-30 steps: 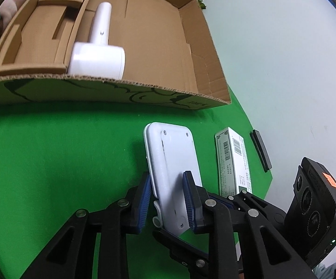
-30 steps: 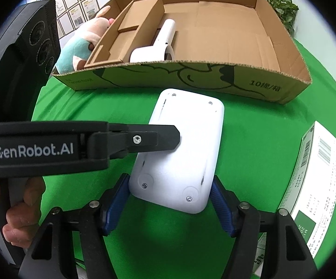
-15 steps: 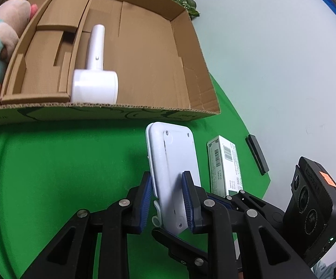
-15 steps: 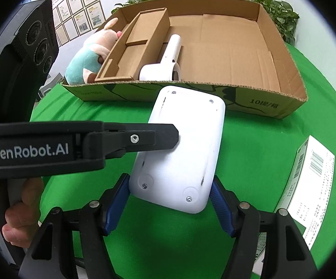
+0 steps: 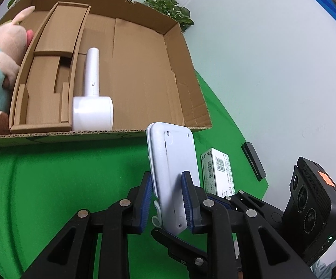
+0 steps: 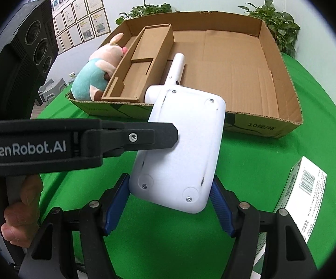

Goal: Organize objects
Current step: 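Lift the white device with the right tool and carry it over the tray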

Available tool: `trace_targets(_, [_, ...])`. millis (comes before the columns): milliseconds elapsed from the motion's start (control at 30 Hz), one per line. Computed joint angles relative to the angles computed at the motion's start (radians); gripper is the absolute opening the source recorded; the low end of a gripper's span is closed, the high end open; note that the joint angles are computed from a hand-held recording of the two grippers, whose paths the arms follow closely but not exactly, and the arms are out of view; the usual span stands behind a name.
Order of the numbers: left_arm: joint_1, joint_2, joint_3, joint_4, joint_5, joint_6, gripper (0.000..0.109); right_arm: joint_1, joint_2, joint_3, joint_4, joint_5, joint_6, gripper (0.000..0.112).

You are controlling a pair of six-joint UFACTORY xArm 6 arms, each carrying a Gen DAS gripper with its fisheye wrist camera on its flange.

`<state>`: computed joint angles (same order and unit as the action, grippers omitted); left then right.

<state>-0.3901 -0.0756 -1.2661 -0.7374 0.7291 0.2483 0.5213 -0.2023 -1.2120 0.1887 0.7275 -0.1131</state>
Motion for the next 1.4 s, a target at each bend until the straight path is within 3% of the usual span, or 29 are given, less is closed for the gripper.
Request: trace_targets(1400, [0.020, 0.083, -0.143, 0.031, 0.016, 0.006, 0.021, -0.013, 0.055, -0.082, 0.007, -0.019, -0.028, 0.067])
